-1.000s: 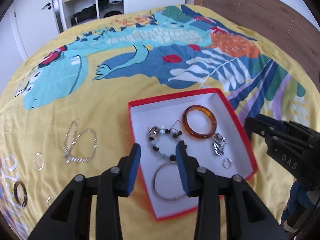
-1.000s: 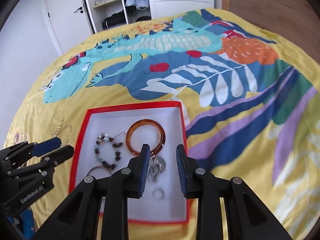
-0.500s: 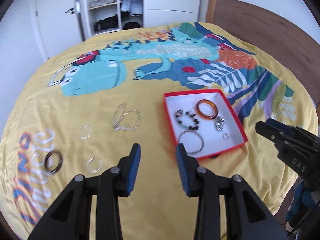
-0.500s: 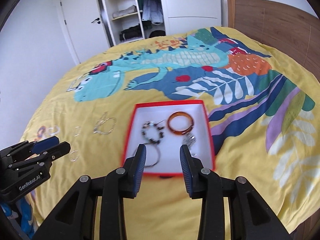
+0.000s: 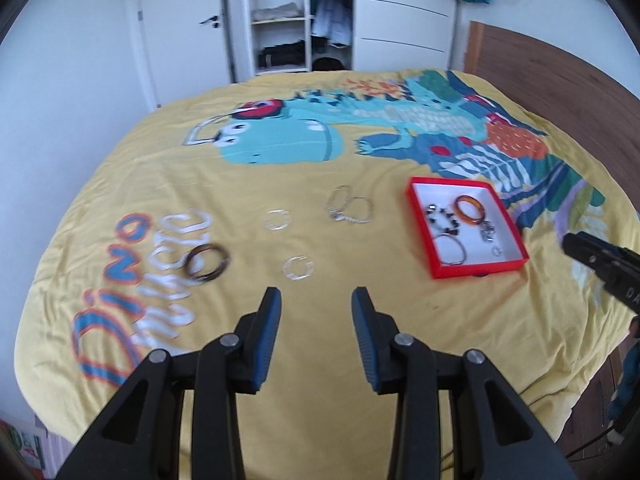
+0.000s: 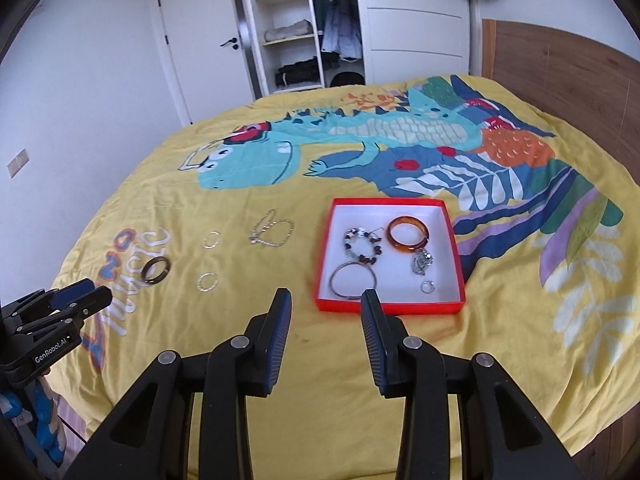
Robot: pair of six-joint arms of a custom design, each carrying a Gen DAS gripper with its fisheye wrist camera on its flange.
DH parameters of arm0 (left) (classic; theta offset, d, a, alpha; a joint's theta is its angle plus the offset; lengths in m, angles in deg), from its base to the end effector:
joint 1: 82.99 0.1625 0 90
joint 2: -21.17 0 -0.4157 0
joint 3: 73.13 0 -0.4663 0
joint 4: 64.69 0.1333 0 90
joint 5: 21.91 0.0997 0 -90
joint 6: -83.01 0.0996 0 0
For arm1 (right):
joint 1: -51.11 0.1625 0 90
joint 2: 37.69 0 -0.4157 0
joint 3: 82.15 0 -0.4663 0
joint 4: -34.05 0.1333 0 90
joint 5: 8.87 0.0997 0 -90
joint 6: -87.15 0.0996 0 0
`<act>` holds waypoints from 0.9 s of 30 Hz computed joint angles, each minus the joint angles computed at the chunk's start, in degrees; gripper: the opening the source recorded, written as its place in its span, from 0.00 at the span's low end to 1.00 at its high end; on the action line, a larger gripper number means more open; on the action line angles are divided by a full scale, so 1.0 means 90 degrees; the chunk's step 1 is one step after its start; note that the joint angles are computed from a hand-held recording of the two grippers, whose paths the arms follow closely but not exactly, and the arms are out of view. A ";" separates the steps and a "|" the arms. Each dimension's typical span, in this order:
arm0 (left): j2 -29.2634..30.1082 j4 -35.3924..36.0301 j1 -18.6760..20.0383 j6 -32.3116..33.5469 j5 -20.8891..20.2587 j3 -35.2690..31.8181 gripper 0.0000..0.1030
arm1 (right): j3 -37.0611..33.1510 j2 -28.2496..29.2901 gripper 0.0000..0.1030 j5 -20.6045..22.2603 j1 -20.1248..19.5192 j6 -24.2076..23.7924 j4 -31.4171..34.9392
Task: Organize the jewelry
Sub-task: 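Lift both open tools out of the box back over the remaining jewelry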
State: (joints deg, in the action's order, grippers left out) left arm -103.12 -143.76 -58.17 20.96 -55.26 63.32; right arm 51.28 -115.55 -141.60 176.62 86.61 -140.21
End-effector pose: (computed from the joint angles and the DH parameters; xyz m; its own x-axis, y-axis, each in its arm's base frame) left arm -0.1740 -0.3190 0.3183 -0.7063 -0.0428 -0.7066 0.4501 0.7432 -0.4950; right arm 0.3286 -0.3474 0.1680 -0.7823 -0.1682 0.5997 -0.5169 0.7125 -0.4744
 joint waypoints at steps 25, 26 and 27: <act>-0.2312 0.4594 -0.0495 -0.3350 -0.0251 -0.0060 0.34 | -0.0323 0.0742 0.44 0.0097 0.0813 0.0044 0.0241; -0.2380 0.4517 -0.0375 -0.3254 -0.0219 -0.0021 0.34 | -0.0342 0.0794 0.44 0.0125 0.0801 0.0047 0.0254; -0.2447 0.4398 -0.0253 -0.3125 -0.0184 0.0019 0.34 | -0.0390 0.0900 0.44 0.0219 0.0741 0.0000 0.0242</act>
